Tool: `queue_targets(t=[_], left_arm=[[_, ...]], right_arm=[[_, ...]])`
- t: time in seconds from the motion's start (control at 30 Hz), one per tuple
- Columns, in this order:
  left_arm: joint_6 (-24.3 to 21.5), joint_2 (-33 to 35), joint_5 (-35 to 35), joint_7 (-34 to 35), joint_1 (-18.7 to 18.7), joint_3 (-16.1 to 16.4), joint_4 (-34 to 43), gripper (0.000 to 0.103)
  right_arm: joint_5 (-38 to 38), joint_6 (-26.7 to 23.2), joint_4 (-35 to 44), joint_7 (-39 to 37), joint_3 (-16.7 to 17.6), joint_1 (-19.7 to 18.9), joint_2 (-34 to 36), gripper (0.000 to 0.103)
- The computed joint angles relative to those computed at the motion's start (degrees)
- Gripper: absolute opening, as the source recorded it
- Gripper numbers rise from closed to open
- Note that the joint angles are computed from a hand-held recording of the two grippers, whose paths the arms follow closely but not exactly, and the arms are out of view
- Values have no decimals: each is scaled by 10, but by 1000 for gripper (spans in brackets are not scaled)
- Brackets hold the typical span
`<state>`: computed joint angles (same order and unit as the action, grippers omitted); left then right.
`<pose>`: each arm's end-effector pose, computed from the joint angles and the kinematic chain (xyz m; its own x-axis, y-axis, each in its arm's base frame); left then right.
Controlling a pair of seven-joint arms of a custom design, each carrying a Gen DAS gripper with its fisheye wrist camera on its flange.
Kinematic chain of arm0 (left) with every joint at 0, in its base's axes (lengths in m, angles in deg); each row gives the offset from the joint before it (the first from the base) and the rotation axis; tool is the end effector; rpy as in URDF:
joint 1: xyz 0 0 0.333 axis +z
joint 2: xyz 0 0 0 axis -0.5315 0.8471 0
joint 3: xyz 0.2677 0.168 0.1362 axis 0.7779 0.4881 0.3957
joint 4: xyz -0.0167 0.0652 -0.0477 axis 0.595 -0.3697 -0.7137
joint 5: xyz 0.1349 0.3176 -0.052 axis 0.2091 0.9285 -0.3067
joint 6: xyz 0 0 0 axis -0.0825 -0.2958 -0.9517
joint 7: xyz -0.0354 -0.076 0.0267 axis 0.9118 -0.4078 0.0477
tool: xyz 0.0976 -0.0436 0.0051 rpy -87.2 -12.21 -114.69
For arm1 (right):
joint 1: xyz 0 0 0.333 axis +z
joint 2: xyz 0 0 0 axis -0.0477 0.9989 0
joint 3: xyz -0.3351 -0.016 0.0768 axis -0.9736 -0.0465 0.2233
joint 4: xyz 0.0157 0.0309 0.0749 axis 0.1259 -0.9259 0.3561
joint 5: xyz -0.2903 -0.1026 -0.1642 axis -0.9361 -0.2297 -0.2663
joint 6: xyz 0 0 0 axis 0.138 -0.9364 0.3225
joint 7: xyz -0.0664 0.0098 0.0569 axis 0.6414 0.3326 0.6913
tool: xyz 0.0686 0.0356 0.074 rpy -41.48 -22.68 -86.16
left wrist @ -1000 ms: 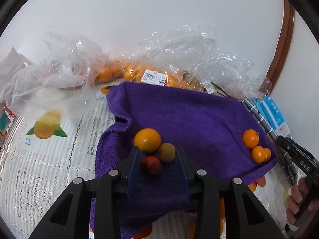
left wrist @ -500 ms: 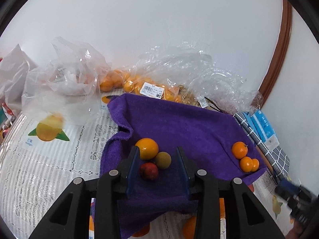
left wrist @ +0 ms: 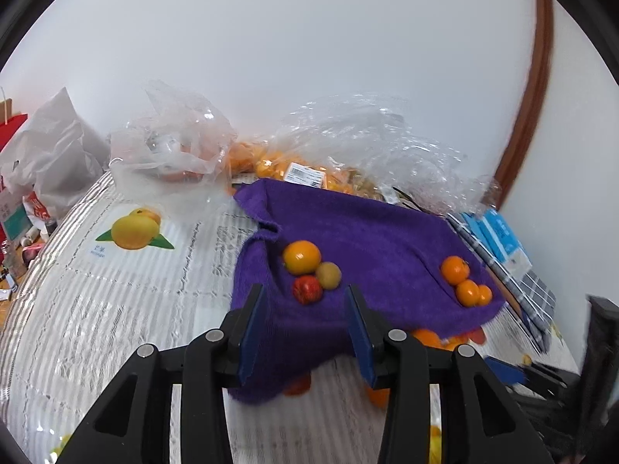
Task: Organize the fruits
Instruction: 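Grasp a small yellow-green fruit on the sheet with the right tool, then grasp a large orange with the left tool while the right tool holds its fruit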
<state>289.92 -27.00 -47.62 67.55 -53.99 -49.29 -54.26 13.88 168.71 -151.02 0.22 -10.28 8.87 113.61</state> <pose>0.6053 -0.2133 0.2917 -0.1069 -0.9580 0.2662 -0.5812 -0.1570 -0.7985 0.5806 0.2011 0.2621 0.2370 -0.9628 -0.1301 -0.7464 -0.0947 -0.6587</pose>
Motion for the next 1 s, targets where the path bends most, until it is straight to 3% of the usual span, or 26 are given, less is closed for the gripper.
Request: queue_targets(t=[0.1,0.2,0.27,0.53,0.63,0.73,0.93,1.0], left_arm=[[4,0,55,-11,37,-34,-5,40],[-13,5,105,-23,63,-58,4,40],[-29,9,144,-31,80,-77,11,41],[-65,12,192,-10,52,-62,23,55],[-100,17,217,-11,69,-84,37,56],[-134,23,222,-11,61,-80,53,56],[-198,31,222,-28,49,-70,82,56],[-209,34,229,-28,50,-73,89,49]], right_arm=[[19,-41,23,-5,-30,30,8,30],[16,-24,15,-9,-12,13,7,27],[24,-2,0,-9,-19,18,0,27],[59,49,-43,-32,-76,57,-21,27],[47,73,-59,-36,-63,37,-25,27],[36,82,-62,-29,-51,20,-20,27],[5,61,-50,-9,-23,-14,-11,27],[3,46,-44,-4,-23,-16,-10,27]])
